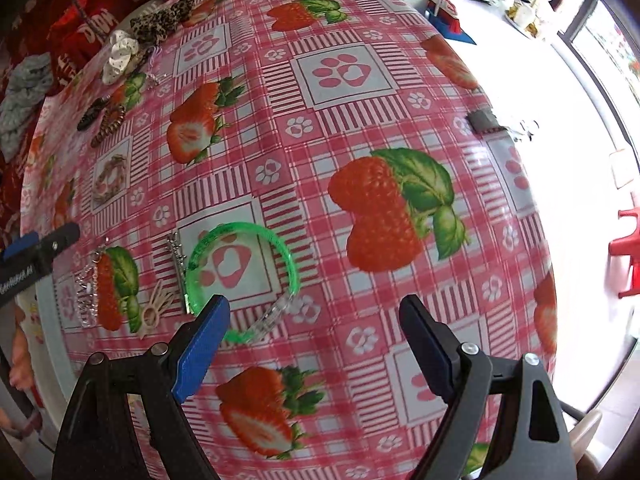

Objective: Organize jewelry
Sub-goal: 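Grasp the braided brown bracelet with the left tool while the right tool grasps the green bangle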

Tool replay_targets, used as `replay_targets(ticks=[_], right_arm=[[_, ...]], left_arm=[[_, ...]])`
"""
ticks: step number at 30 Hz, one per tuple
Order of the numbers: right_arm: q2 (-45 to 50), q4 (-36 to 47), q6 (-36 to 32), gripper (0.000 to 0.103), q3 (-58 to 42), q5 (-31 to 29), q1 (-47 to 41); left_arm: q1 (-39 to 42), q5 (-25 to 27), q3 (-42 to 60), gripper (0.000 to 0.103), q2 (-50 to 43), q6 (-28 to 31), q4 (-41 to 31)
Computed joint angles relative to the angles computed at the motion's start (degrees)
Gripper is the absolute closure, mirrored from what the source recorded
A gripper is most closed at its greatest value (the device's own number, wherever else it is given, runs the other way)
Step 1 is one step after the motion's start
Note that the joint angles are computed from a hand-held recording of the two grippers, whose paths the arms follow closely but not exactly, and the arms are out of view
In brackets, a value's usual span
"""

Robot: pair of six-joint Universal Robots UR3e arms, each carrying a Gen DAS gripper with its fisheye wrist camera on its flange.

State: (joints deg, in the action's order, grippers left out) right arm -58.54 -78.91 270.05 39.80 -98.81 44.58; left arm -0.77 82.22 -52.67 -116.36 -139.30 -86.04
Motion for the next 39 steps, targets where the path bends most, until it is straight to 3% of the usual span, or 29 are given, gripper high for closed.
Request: replay_targets(ticks=[12,17,22,26,28,30,32,33,37,39], right_arm=[[0.3,-1.5,-10.9,0.014,3.9,3.2,-4.7],[0.9,-2.6,-14.5,0.014,4.9,3.3,-5.8],[5.5,0.5,-18.0,0.014,-1.8,2.6,-6.6],[5.0,-0.2,-19.9,0.015,-0.6,2.6,-7.2],[6.5,0.6,-20.5,0.018,-3.1,2.5,-7.3],[7.0,1.1,-20.8,0.024,-4.3,2.0,-6.9],[8.0,2.3,-21.3,0.038,-6.5,1.3,-6.4],[8.1,2.5,-21.0,0.042,-6.9,1.0,-5.7],[11.1,9.0,-21.7,0.091,-16.3,0.1,-5.2],[12.9,11.0,-21.3,0.096,-20.4,-0.3,-5.1]], left_arm=[[-6.4,2.9,0.8,0.000,-5.2,-4.4,7.4],[-7.3,2.4,2.2,0.000,-6.9,-5.4,7.3],[-7.3,0.1,6.3,0.000,-9.0,-4.9,3.8],[-6.8,-2.1,7.0,0.014,-8.7,-3.7,1.4],[-6.7,-3.5,8.5,0.032,-8.7,-3.1,-1.7],[-7.0,-4.3,7.6,0.046,-7.4,-2.6,-2.8],[-7.5,-4.4,5.1,0.068,-5.5,-2.5,-1.9],[-7.8,-4.2,4.2,0.085,-4.9,-2.6,-1.5],[-7.7,-4.3,3.0,0.085,-3.3,-3.5,-2.4],[-6.7,-5.4,2.5,0.085,-2.1,-3.4,-3.2]])
